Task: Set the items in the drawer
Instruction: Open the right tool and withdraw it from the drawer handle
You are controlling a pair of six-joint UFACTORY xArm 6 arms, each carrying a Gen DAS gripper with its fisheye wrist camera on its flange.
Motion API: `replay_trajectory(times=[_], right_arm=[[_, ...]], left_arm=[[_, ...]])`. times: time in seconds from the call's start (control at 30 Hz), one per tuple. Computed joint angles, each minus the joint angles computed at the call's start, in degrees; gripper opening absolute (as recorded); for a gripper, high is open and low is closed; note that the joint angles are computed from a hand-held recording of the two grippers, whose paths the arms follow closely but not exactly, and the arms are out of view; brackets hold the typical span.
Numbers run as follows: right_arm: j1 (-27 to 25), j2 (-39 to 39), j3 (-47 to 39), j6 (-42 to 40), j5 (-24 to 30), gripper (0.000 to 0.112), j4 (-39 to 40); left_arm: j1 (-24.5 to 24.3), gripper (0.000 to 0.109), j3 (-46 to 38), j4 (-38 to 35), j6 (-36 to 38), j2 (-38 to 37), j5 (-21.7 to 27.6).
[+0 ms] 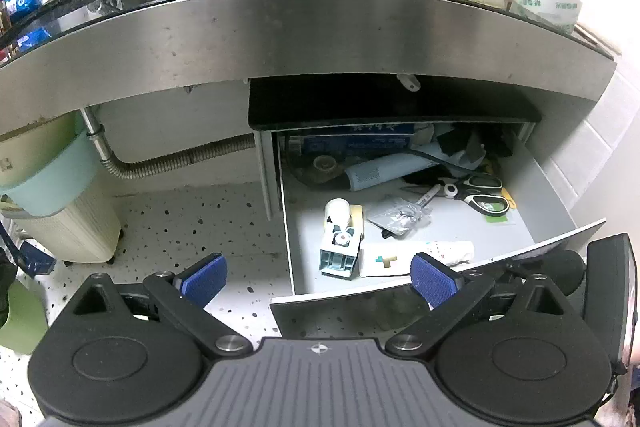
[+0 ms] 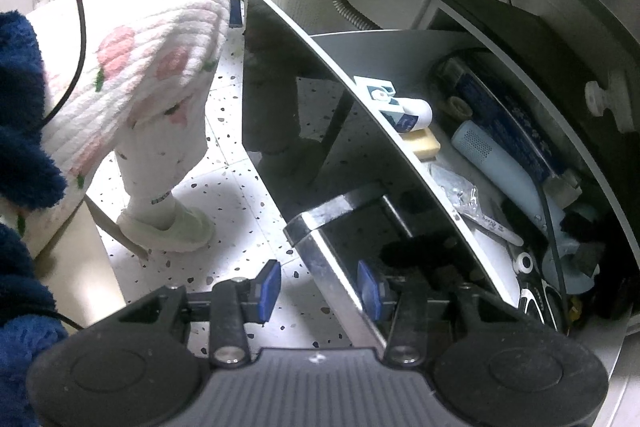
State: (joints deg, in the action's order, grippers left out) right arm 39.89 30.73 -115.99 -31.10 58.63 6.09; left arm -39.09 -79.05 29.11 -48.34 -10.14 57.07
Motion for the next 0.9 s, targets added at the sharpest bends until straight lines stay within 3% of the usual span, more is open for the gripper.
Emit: replay_trajectory(times=[0.3, 0.47, 0.9], right_arm=[[0.35, -0.63, 0.90, -5.12, 0.03, 0.040, -1.16], [0.12, 1.07, -2.39, -7.01, 2.10, 0.024, -1.93], [1.08, 1.86, -3.97, -6.62, 4.27, 0.036, -3.94]], left_arm=[[-0.22, 0.099, -0.98, -0.63, 1.00, 1.07, -0.01], [-0.67, 0.099, -1.13, -0.14, 1.20, 1.19, -0.13], [-0.30, 0.099, -0.73, -0.88, 0.93, 0.96, -0.40]])
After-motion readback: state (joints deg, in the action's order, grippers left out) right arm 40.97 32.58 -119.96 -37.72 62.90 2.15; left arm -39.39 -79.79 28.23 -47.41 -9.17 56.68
